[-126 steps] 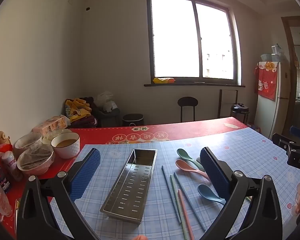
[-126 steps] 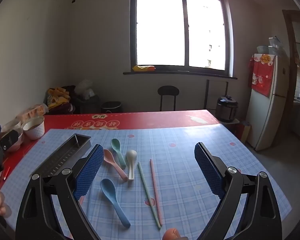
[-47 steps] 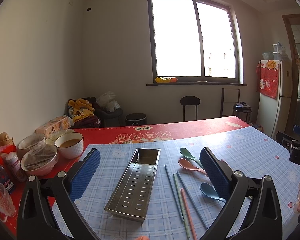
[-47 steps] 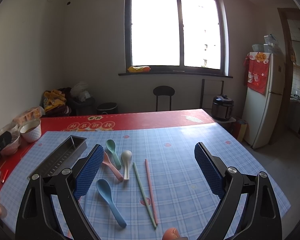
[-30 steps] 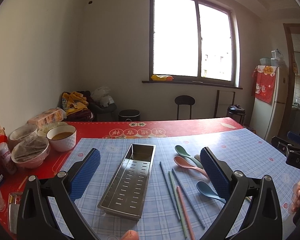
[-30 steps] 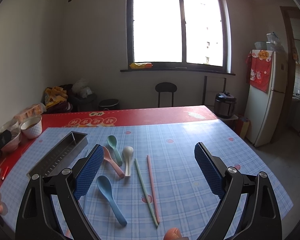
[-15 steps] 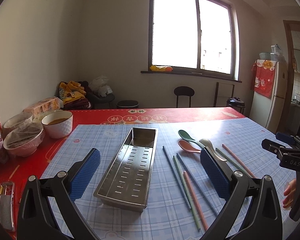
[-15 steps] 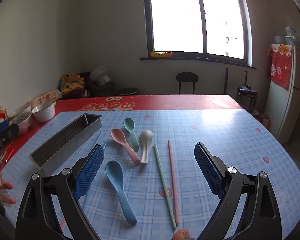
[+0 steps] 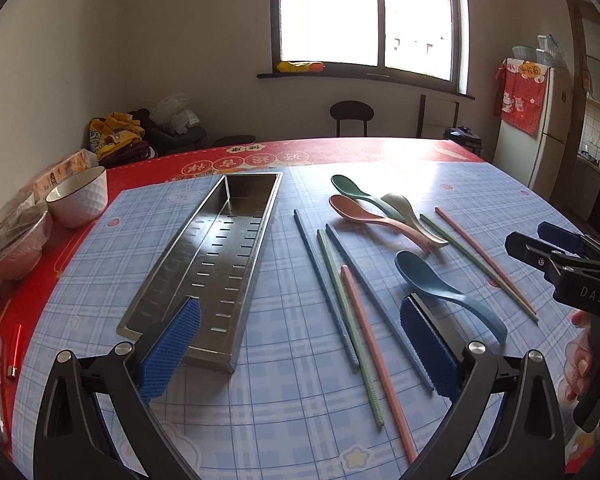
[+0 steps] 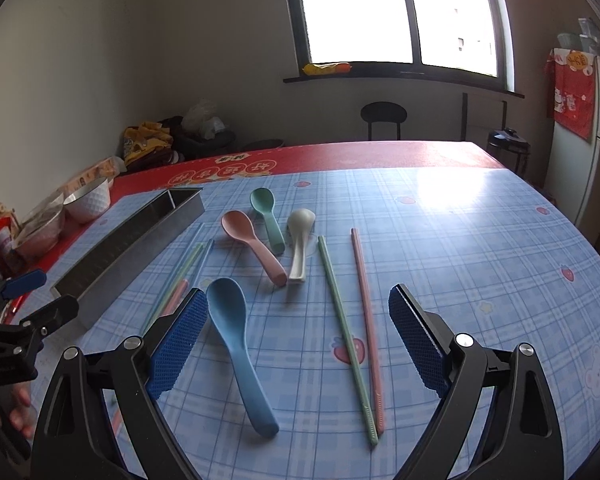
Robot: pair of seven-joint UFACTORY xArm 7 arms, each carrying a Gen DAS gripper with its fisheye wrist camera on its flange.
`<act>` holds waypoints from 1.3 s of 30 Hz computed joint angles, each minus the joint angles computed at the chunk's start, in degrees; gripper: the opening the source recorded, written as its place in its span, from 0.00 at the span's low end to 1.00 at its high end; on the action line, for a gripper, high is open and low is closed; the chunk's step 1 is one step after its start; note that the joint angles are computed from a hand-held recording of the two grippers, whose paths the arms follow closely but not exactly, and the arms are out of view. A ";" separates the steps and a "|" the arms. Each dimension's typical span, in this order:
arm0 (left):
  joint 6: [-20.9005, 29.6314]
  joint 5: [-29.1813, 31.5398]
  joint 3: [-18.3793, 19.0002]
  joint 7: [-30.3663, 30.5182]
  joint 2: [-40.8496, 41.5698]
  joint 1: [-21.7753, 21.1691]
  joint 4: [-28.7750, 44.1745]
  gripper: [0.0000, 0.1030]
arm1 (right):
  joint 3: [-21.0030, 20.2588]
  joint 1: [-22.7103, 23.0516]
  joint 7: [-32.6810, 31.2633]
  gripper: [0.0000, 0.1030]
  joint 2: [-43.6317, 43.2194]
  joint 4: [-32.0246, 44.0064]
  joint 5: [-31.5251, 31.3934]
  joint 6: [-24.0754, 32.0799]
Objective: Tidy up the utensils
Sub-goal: 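Reach the left gripper to the dark blue chopstick and close on it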
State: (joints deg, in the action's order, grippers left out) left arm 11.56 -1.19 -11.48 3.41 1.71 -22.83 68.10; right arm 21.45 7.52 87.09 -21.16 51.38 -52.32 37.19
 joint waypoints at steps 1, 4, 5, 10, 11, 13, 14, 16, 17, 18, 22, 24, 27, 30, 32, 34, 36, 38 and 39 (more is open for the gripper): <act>-0.44 -0.91 -1.29 1.15 -0.02 0.93 -0.32 0.95 | -0.03 -0.06 0.23 0.86 -0.02 -0.19 -0.15 -0.20; -2.09 8.27 0.46 -4.89 0.35 -0.91 -0.81 0.94 | -0.48 -0.12 0.48 0.86 -0.12 -0.83 -0.03 -1.14; -1.72 11.46 0.70 -7.28 0.69 -1.20 -0.43 0.93 | -0.73 -0.13 0.37 0.86 -0.27 -1.20 0.09 -1.74; 3.41 4.98 -0.97 -0.81 4.00 -0.64 4.60 0.62 | -0.74 -0.84 0.16 0.86 -0.82 -2.05 0.03 -3.92; 4.11 2.82 -1.25 0.74 4.94 -0.44 5.76 0.54 | -0.64 -0.98 0.04 0.86 -0.78 -2.05 0.12 -4.06; 6.06 2.90 -0.51 -0.49 7.36 -1.05 8.93 0.38 | -0.65 -1.12 -0.37 0.86 -0.66 -2.16 0.41 -4.75; 7.94 2.05 -0.58 -0.21 8.84 -1.05 11.13 0.30 | -0.60 -1.26 -0.46 0.86 -0.62 -2.21 0.40 -5.11; 11.38 -0.57 -0.98 0.94 11.69 -0.75 15.38 0.18 | -0.42 -1.48 -0.72 0.86 -0.61 -2.27 0.39 -5.43; 12.27 -0.74 -0.77 0.70 12.89 -1.02 16.99 0.16 | -0.42 -1.56 -0.88 0.86 -0.55 -2.26 0.48 -5.67; 12.69 -0.91 -0.64 0.65 13.92 -1.22 18.30 0.15 | -0.43 -1.63 -1.01 0.86 -0.50 -2.28 0.55 -5.97; 15.58 -2.60 -1.24 2.83 17.09 -1.19 22.31 0.14 | -0.31 -2.07 -0.83 0.86 -0.67 -2.66 0.48 -7.16; 18.55 -2.28 -0.74 2.79 18.88 -1.86 25.02 0.12 | -0.17 -2.40 -0.61 0.86 -0.70 -2.80 0.35 -7.75; 21.20 0.38 1.04 0.69 20.78 -3.62 27.86 0.11 | -0.07 -2.91 -0.14 0.86 -0.98 -3.21 0.21 -8.76; 23.93 2.33 2.12 -1.68 22.33 -4.65 30.10 0.11 | -0.18 -3.47 0.41 0.86 -1.57 -4.02 0.51 -9.91; 24.80 3.18 2.36 -2.28 22.74 -4.94 30.66 0.11 | -0.15 -3.87 0.37 0.86 -1.69 -4.28 0.90 -10.65; 25.41 3.81 2.40 -2.47 23.09 -5.09 31.11 0.11 | 0.03 -4.30 0.37 0.86 -1.95 -4.57 1.28 -11.10; 26.02 3.60 2.19 -2.30 23.32 -4.88 31.42 0.11 | 0.18 -4.60 0.46 0.86 -2.28 -4.89 2.21 -10.84; 26.18 4.45 2.59 -2.97 23.43 -5.31 31.47 0.11 | 0.03 -4.96 0.77 0.86 -2.79 -5.54 2.97 -11.69; 26.17 4.89 2.78 -3.31 23.47 -5.47 31.53 0.11 | -0.01 -5.21 0.86 0.86 -3.03 -5.88 3.31 -12.29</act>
